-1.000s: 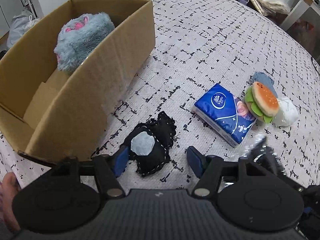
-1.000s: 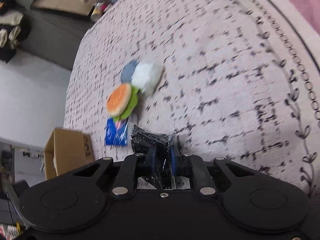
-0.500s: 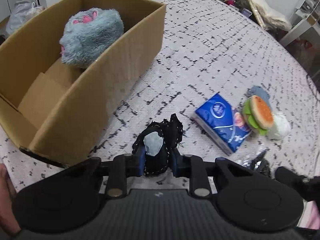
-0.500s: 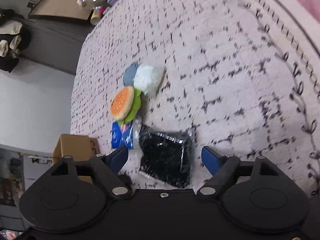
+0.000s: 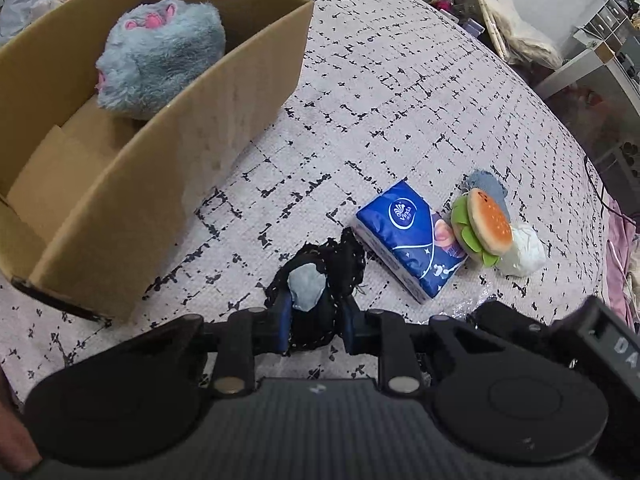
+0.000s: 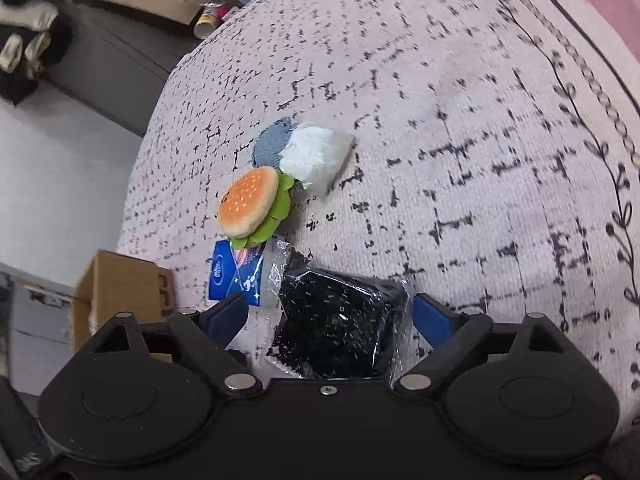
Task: Organize soft objects
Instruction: 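Lift the black plush with the left gripper and carry it toward the box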
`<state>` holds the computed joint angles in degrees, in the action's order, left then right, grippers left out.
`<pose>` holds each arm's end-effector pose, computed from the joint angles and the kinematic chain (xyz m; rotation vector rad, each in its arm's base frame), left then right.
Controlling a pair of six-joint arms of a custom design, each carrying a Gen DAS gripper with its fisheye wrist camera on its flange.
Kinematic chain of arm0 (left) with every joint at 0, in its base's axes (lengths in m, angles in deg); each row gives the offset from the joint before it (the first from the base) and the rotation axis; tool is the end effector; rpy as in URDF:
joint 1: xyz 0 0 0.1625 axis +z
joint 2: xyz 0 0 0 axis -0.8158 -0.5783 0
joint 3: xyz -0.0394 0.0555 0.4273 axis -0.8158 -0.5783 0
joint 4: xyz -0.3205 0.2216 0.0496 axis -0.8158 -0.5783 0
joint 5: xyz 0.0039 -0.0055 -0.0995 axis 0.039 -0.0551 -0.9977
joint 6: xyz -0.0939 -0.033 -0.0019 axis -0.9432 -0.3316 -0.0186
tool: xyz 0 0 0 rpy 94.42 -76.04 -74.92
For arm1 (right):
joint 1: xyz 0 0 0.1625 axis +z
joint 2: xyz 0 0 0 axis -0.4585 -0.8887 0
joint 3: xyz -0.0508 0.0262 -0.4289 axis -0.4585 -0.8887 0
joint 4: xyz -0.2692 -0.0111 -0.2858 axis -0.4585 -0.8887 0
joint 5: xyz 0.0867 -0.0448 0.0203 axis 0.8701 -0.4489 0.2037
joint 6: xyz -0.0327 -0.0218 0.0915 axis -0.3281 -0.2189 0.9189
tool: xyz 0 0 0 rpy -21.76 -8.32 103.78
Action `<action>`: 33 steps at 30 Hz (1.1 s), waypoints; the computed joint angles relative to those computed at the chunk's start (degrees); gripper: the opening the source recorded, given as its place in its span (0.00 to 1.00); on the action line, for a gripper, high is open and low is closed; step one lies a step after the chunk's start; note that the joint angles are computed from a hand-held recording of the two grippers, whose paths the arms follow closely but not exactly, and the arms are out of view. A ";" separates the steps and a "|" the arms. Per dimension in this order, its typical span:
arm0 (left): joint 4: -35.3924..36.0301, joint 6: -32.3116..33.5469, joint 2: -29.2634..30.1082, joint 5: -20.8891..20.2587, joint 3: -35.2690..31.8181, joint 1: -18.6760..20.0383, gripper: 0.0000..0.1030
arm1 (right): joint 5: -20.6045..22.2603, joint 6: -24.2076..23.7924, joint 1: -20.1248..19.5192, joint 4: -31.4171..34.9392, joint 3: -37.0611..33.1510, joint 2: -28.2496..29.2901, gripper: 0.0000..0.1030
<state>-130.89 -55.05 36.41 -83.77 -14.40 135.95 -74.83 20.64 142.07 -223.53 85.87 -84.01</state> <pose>0.0498 -0.8035 0.3116 0.5437 2.6652 -0.3172 0.3711 -0.6794 -0.1189 -1.0138 -2.2270 1.3140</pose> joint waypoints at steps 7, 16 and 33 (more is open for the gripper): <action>-0.84 1.51 -0.10 -1.27 0.06 0.44 0.23 | -3.77 2.39 0.62 7.54 -2.02 0.20 0.57; -1.54 2.77 -2.15 -2.85 1.16 -0.50 0.22 | -3.58 -0.33 1.93 3.49 -0.96 0.00 0.43; -5.24 4.27 -7.13 -2.59 6.23 -3.35 0.22 | -2.61 -8.50 3.23 -10.86 2.21 -0.80 0.08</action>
